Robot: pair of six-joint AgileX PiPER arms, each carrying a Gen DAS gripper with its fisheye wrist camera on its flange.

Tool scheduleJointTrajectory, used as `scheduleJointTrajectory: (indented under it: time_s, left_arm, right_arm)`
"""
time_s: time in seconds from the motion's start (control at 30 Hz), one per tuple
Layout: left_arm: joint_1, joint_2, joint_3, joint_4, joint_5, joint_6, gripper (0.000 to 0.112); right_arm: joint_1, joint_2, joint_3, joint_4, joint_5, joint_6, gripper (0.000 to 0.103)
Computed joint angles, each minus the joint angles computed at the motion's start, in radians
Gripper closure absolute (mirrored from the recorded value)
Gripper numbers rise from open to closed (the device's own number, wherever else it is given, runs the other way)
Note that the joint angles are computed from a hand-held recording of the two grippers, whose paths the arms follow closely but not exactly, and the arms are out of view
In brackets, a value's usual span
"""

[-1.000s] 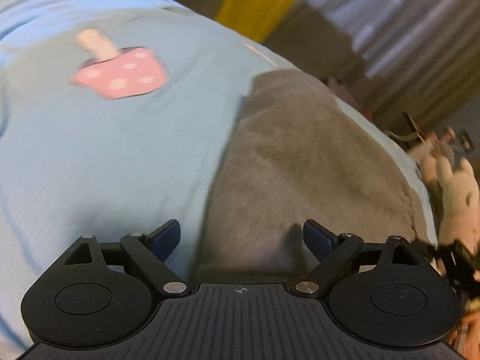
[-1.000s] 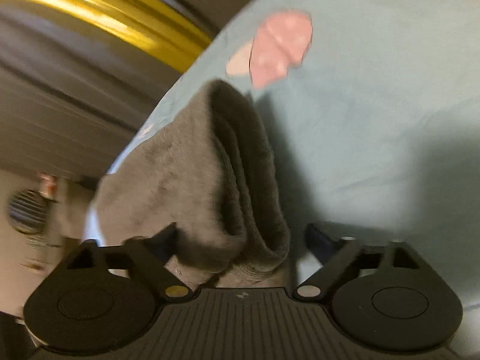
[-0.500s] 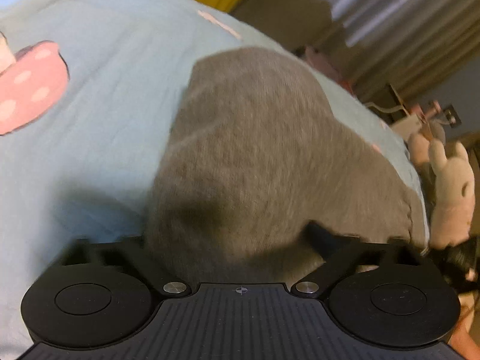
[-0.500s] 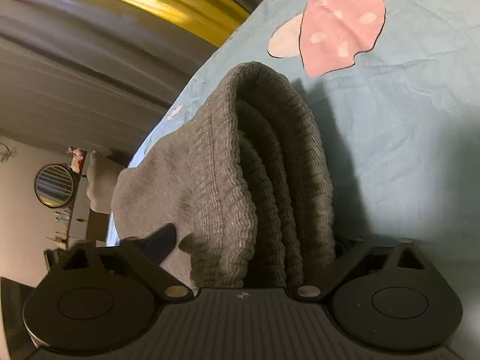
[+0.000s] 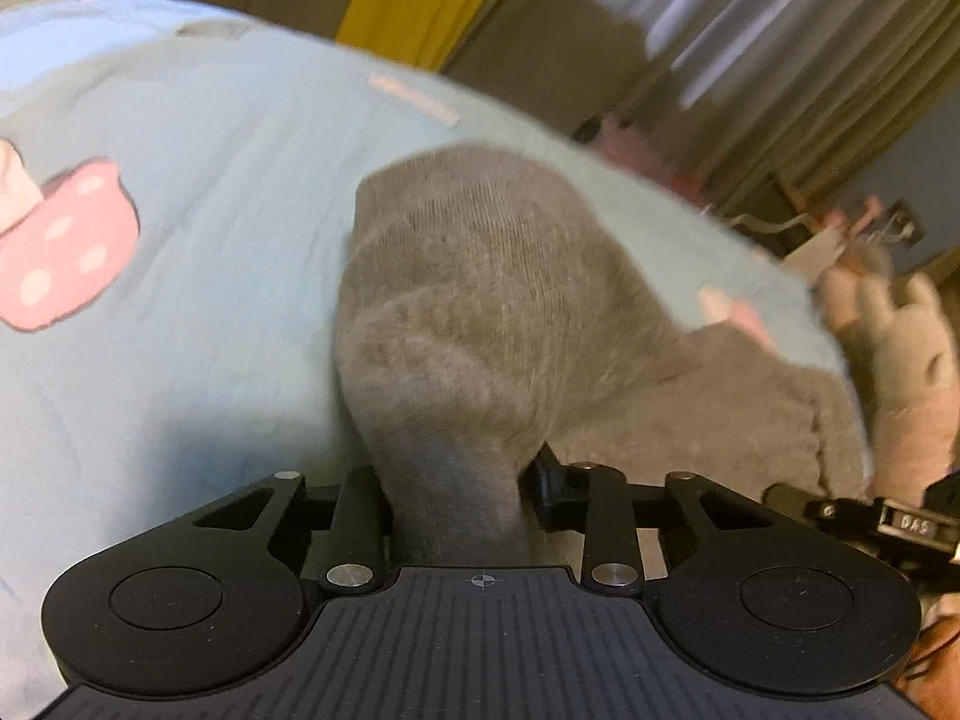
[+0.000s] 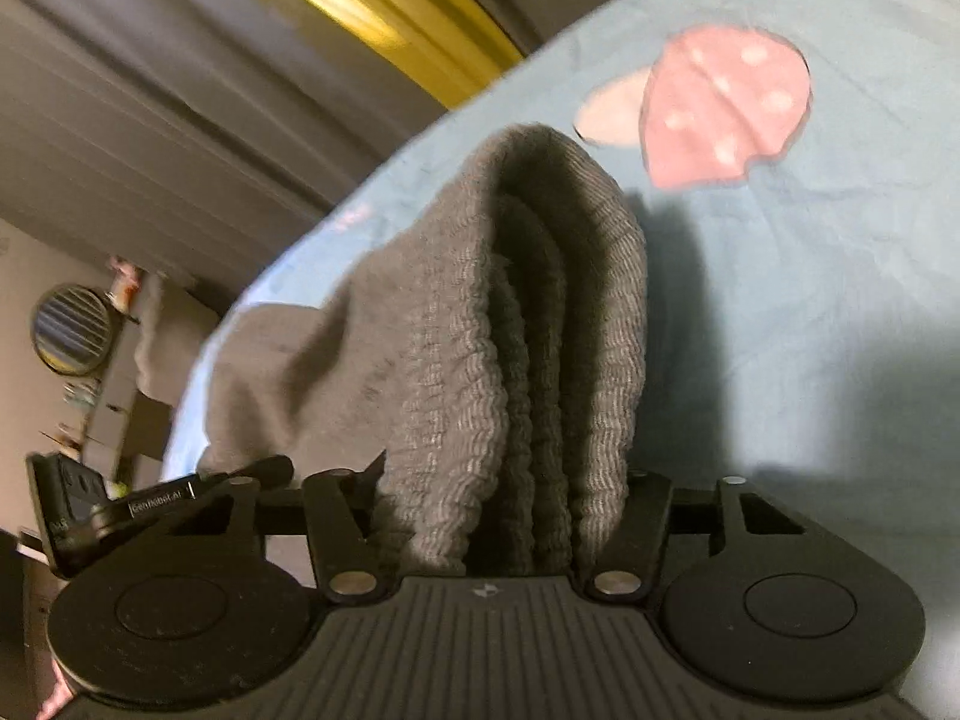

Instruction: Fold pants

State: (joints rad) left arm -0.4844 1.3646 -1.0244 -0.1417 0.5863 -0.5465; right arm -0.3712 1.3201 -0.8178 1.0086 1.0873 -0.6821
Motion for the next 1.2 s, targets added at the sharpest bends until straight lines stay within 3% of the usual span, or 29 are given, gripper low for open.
scheduleJointTrajectory:
  time_s: [0.1,0.2,0.37,0.43,0.47,0.5,0.57,0.63,0.77,0.87,0.97,1.07,1.2]
  left_arm:
    - [-0.021,0.001,-0.067,0.062,0.010,-0.044,0.082]
    - [-0.003,0.035,-0.167,0.056,0.034,-0.027,0.083]
    - [0.009,0.078,-0.229,0.093,-0.010,-0.074,0.078]
    - [-0.028,0.124,-0.282,0.272,0.069,-0.243,0.055]
    - [-0.048,0.157,-0.321,0.372,0.169,-0.317,0.046]
    - [-0.082,0.177,-0.340,0.472,0.259,-0.373,0.046]
    - [-0.161,0.177,-0.286,0.616,0.320,-0.440,0.043]
    - [-0.210,0.136,-0.200,0.634,0.310,-0.456,0.039]
    - [-0.332,0.071,-0.069,0.749,0.314,-0.599,0.024]
    - [-0.389,0.065,-0.063,0.788,0.365,-0.657,0.024]
    - [-0.384,0.080,-0.116,0.743,0.397,-0.642,0.024]
    - [-0.386,0.071,-0.118,0.730,0.383,-0.640,0.023]
    - [-0.383,0.083,-0.106,0.717,0.365,-0.664,0.022]
  right_arm:
    - [-0.009,-0.019,-0.044,0.054,0.034,0.019,0.048]
    - [0.037,-0.015,-0.120,0.082,-0.003,0.055,0.049]
    - [0.008,0.043,-0.237,0.093,-0.003,0.079,0.046]
    - [0.002,0.091,-0.295,0.043,-0.004,0.151,0.029]
    - [0.016,0.088,-0.314,-0.043,-0.054,0.229,0.015]
    - [0.030,0.064,-0.302,-0.143,-0.131,0.306,0.012]
    - [0.018,0.037,-0.269,-0.223,-0.167,0.341,0.012]
    - [-0.039,0.023,-0.210,-0.169,-0.099,0.274,0.012]
    - [-0.104,-0.001,-0.083,-0.122,-0.073,0.220,0.010]
    - [-0.170,0.030,-0.022,0.002,-0.034,0.201,0.010]
    - [-0.161,0.029,-0.012,0.038,-0.010,0.200,0.027]
    - [-0.061,-0.003,-0.011,-0.023,-0.103,0.240,0.029]
    - [-0.045,-0.013,0.002,-0.031,-0.126,0.250,0.028]
